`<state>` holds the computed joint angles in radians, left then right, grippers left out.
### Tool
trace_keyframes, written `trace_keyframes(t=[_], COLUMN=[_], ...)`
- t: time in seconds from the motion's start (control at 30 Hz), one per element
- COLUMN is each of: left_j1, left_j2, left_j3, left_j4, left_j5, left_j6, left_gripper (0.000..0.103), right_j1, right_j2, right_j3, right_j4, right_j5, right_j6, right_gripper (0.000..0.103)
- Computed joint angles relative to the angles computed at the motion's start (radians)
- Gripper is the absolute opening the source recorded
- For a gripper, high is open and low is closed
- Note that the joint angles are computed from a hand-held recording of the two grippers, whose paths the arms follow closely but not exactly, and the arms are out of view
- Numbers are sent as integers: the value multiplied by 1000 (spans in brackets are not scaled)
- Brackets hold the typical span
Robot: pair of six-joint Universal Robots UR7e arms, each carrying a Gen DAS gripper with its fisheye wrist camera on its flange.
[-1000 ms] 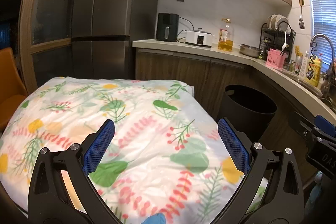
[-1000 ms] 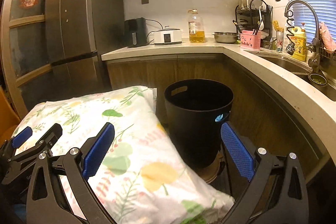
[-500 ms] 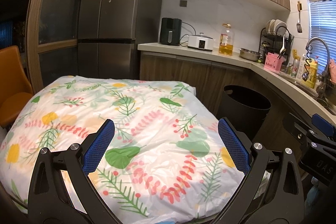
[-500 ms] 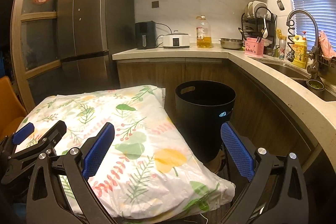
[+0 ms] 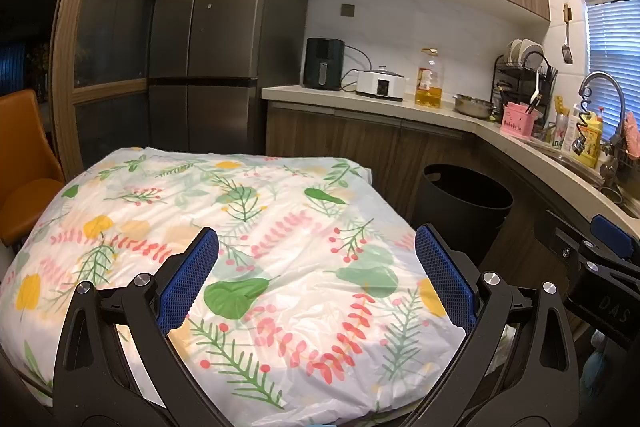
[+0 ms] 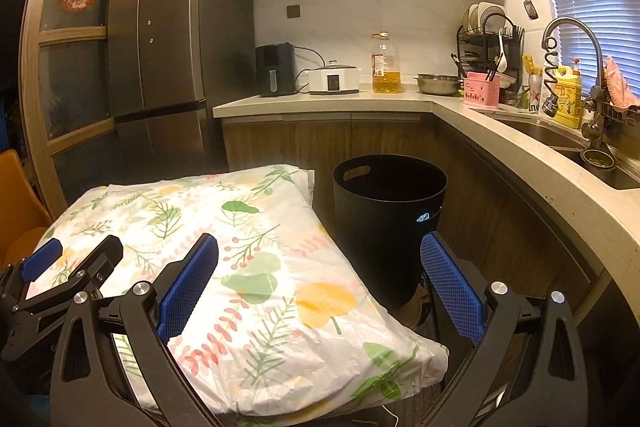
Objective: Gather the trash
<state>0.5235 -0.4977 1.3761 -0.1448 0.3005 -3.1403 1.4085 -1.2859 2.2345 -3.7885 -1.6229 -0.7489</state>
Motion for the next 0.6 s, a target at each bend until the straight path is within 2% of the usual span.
trace_keyframes(t=[0.6], left_j1=[-4], left_j2=[4], left_j3=[-3], left_j4=[0], left_j5=[1], left_j6=[2], left_gripper=[97], right_j1=[-1], right_j2=[-5], right_j3=[3], right_j4=[-6], right_j5=[-1], right_j6=[6], right_gripper=[97])
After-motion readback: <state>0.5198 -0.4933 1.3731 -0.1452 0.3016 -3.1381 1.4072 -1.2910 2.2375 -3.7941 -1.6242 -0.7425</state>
